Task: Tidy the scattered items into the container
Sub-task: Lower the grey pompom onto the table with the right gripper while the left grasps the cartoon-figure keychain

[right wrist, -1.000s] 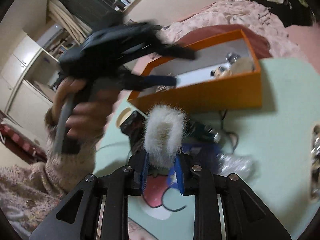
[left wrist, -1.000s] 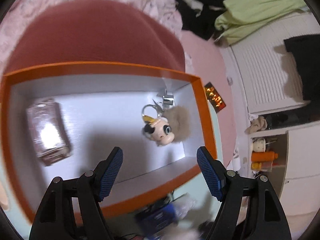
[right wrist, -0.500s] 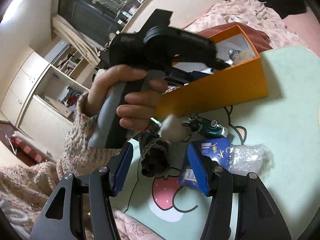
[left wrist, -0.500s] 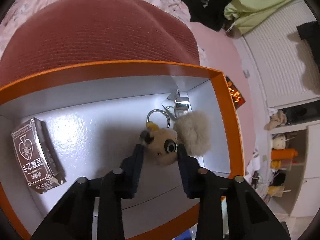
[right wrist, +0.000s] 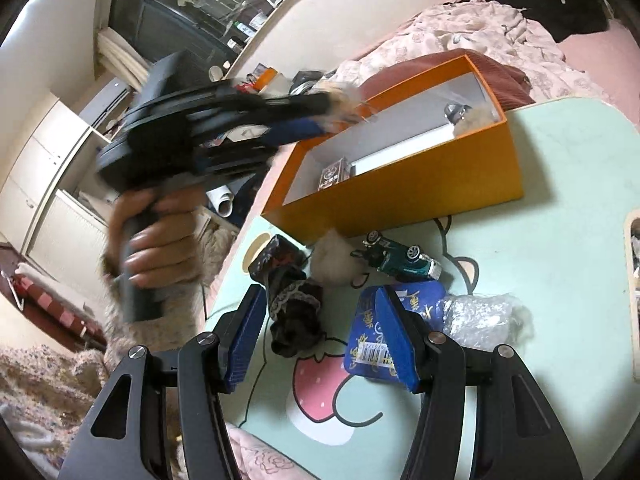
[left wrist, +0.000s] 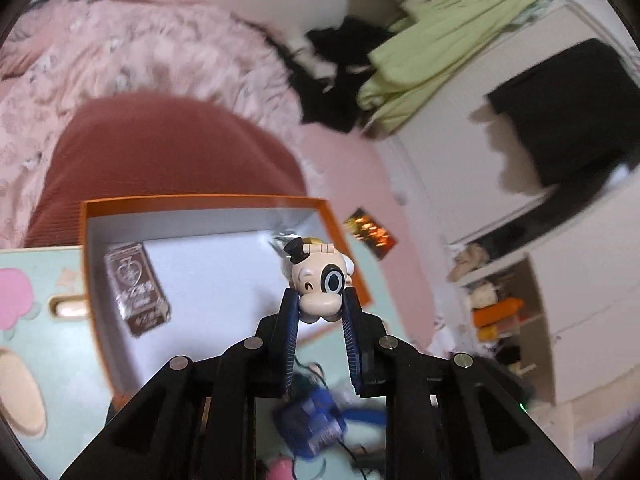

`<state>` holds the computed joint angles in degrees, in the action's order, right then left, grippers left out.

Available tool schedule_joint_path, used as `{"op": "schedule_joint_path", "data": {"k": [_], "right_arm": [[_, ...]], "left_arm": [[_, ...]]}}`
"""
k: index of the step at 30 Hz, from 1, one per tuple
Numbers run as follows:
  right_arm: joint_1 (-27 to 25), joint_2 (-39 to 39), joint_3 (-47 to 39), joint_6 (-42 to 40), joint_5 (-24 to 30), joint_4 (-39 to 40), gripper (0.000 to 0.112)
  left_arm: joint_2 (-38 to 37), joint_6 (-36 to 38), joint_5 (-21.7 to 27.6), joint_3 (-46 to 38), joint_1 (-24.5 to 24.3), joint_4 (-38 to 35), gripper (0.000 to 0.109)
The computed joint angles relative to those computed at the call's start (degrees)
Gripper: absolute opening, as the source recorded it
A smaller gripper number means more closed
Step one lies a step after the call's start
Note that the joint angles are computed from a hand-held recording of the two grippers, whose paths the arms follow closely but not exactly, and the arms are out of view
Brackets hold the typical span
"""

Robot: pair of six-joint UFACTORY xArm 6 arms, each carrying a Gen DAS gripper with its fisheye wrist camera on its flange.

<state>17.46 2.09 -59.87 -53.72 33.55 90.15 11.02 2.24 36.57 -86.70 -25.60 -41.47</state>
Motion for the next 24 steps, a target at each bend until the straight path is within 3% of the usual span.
{"op": "schedule_joint_path", "data": {"k": [4,10,14,20,24], "right_arm": [[-0.12,0.19,-0.55,2.17,-0.64,-2.22,0.058],[0.64,0.81,-1.87,6.94,-2.84,-7.02,0.058],[1.16,1.81,-3.93,11.19,-4.00,-12.33,0.058],[1.66,7.90,-14.79,22.09,-3.56,-27.51,0.058],[1.65,19.00,-31.81,38.41,3.28,-45.65,0.069]], "left_arm": [[-9.18,2.03,-4.41,11.51,-1.16,0.31,0.020],[-19.26,-6.58,-12.67,28.73,-1.13,4.98,0.020],[-24.70,-7.23,-18.86,38.06,-0.58,1.21,0.020],[-26.59,-4.99,-21.64,42.25,-1.69,-0.21,0.020],[-26.46,-3.48,-21.69,42.86,-3.39,1.36,0.020]]}}
